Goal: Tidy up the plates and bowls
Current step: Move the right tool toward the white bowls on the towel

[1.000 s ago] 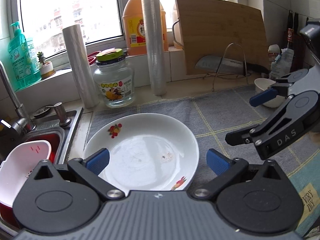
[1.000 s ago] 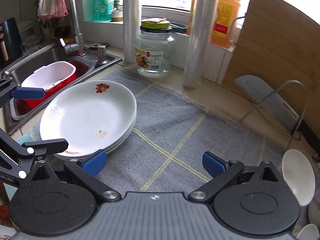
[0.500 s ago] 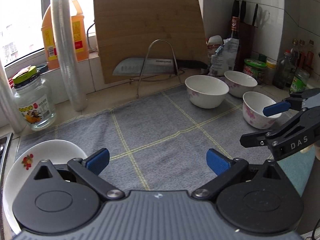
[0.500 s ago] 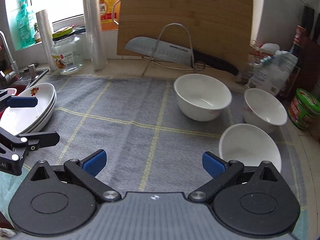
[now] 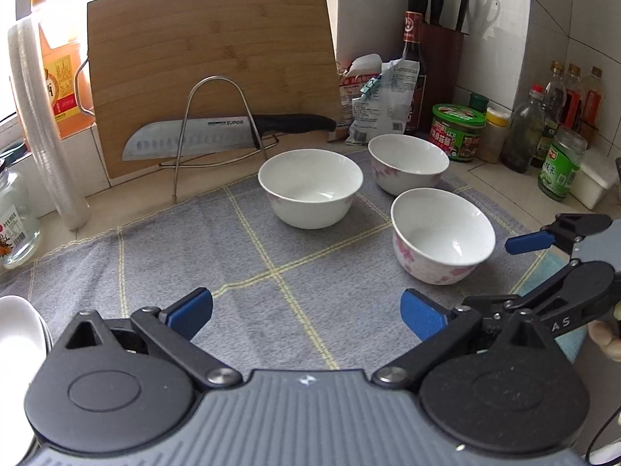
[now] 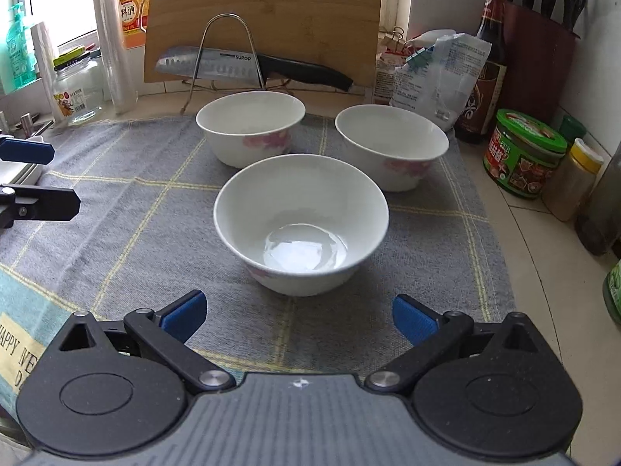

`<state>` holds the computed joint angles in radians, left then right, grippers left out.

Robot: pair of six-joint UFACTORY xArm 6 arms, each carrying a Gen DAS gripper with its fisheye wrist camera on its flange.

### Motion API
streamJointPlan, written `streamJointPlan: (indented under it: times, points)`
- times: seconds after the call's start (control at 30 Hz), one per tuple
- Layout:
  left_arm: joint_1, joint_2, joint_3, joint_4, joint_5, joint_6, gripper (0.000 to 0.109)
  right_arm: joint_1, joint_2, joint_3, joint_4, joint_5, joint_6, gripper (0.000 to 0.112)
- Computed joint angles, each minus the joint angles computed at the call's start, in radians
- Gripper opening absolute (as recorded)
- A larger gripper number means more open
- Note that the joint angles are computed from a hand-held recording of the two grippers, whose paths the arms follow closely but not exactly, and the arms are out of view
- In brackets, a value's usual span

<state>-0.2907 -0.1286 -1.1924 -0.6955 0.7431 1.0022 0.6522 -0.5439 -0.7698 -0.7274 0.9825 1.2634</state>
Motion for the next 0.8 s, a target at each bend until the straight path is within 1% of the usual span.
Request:
streamJointPlan:
  times: [0.1,0.2,0.43,0.57,0.67,0.73,0.8]
  points:
    - [-0.031,-0.013,0.011,0.048,-0.020,-0.076,0.102,-0.068,-0.030,0.064,0.030,-0.105,-0.063,0.103]
    - [-0.058,-0.024,0.023,0.093,-0.046,-0.125,0.102,-0.110,-0.034,0.100,0.043,-0.176,-0.118,0.103]
    - [-0.094,0.004,-0.011,0.145,-0.031,-0.221,0.102,-0.167,-0.021,0.132,0.010,-0.286,-0.212,0.103]
    - [-0.118,0.028,-0.031,0.156,-0.031,-0.228,0.102,-0.197,-0.022,0.152,-0.015,-0.354,-0.219,0.103]
    - [-0.136,0.057,-0.059,0.156,-0.022,-0.210,0.102,-0.207,-0.038,0.183,-0.082,-0.399,-0.174,0.103]
    - [-0.146,0.081,-0.087,0.139,-0.003,-0.192,0.102,-0.205,-0.042,0.193,-0.130,-0.407,-0.126,0.103]
    - [-0.152,0.120,-0.137,0.114,0.047,-0.185,0.102,-0.202,-0.042,0.194,-0.152,-0.405,-0.101,0.103]
